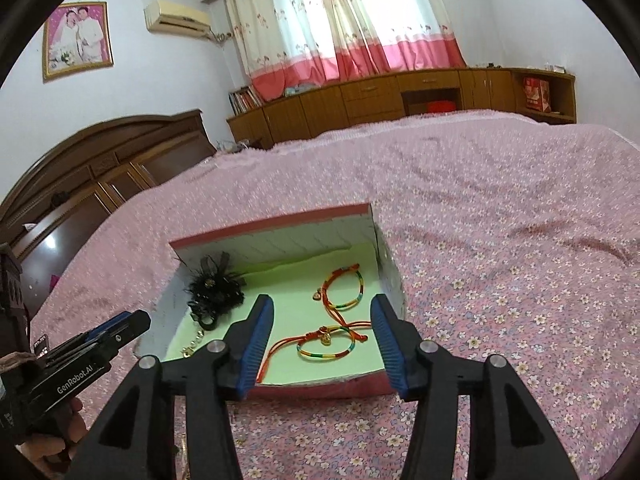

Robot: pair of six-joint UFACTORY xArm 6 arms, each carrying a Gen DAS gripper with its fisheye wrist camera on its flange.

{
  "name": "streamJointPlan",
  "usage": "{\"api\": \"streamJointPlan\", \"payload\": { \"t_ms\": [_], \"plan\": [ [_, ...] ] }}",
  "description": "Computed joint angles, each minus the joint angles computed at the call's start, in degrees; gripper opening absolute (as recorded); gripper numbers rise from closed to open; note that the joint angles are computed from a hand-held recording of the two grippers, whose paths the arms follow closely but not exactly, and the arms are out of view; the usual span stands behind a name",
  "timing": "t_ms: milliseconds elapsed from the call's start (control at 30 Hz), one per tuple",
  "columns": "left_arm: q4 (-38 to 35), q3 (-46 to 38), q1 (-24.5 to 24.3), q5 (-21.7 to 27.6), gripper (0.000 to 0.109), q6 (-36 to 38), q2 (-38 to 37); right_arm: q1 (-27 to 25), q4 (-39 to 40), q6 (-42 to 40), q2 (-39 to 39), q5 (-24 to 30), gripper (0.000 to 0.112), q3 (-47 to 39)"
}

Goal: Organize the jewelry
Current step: 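Grasp the green bead earring with right tool while left tool moves toward the jade bracelet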

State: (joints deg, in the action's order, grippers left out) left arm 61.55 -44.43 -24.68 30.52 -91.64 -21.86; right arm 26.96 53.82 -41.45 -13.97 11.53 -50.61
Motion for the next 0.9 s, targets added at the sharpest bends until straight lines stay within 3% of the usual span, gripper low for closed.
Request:
{"api": "streamJointPlan", "payload": {
  "t_ms": [200,900],
  "plan": [
    [-1.3,1.0,-1.5,1.3,0.03,0.9,-2.1,0.0,0.8,-0.6,-3.4,-0.1,0.054,2.4],
    [-14.5,5.4,-6.3,2.2,0.03,8.5,-4.3,-2.6,-13.4,9.3,-11.8,8.1,0.054,12.4]
  ]
}}
